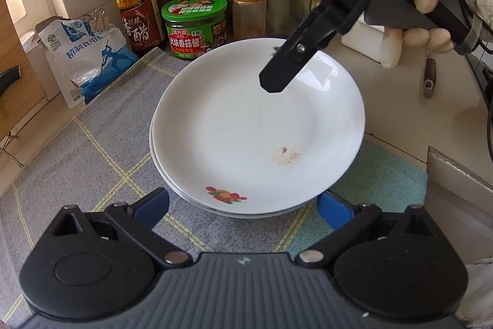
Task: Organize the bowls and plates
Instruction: 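Lower the plate onto the stack and open the right tool, then move the right tool to a white bowl and grasp its rim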
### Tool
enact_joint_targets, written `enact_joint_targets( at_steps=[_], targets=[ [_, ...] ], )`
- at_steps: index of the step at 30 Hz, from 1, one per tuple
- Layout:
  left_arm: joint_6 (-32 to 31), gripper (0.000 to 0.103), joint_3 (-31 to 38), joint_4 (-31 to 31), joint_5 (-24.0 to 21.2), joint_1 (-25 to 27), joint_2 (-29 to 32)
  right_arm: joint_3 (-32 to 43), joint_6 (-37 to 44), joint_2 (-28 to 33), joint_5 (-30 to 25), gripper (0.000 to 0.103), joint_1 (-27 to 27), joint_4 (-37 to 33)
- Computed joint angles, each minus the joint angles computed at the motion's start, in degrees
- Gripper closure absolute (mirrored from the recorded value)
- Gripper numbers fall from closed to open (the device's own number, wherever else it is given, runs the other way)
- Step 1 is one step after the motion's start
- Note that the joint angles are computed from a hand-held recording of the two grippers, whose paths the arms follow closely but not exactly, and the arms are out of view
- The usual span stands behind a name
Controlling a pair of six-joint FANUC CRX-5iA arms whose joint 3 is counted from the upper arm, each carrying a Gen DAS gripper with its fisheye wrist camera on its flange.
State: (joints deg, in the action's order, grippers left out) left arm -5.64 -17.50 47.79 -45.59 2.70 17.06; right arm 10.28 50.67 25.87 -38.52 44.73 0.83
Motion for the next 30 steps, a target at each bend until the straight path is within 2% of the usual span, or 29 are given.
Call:
enact_joint_targets(
  at_steps=[6, 9, 12, 16, 18, 24, 26, 30],
  targets=[
    [0.2, 0.002, -0.3, 0.4, 0.4, 0.0, -0.1, 1.4, -3.3, 1.2, -4.8, 0.0, 1.3, 5.6],
    [0.2, 0.002, -0.5, 0.9, 0.2, -0.1, -0.1, 0.4, -1.2, 0.2, -2.1, 0.0, 1.1, 3.5],
    [-1.0, 0.002, -1.6, 2.4, 0.6, -0.1, -0.8, 0.1, -4.2, 0.3, -2.5, 0.0, 2.4, 9.1],
    [-2.0, 0.001, -3.9, 5.6, 0.9, 0.3, -2.2, -1.8, -9.3, 0.0, -0.1, 0.0, 3.8, 16.6],
    [-3.2, 0.001, -6.0, 8.7, 2.0, 0.5, -3.4, -2.7, -12.8, 0.3, 1.1, 0.0, 4.7, 21.9],
    [-7.7, 0.001, -14.0, 22.9, 6.6, 0.4, -8.9, -8.8, -38.9, 1.4, 9.9, 0.0, 6.0, 48.2],
    [-8.7, 0.001, -16.7, 26.7, 10.1, -0.2, -11.3, -7.6, -40.9, 2.8, 10.3, 0.0, 6.6, 51.3],
    [-11.9, 0.001, -20.9, 32.9, 17.2, 0.0, -15.9, -2.7, -37.7, 6.0, 8.7, 0.0, 8.5, 52.1]
  ],
)
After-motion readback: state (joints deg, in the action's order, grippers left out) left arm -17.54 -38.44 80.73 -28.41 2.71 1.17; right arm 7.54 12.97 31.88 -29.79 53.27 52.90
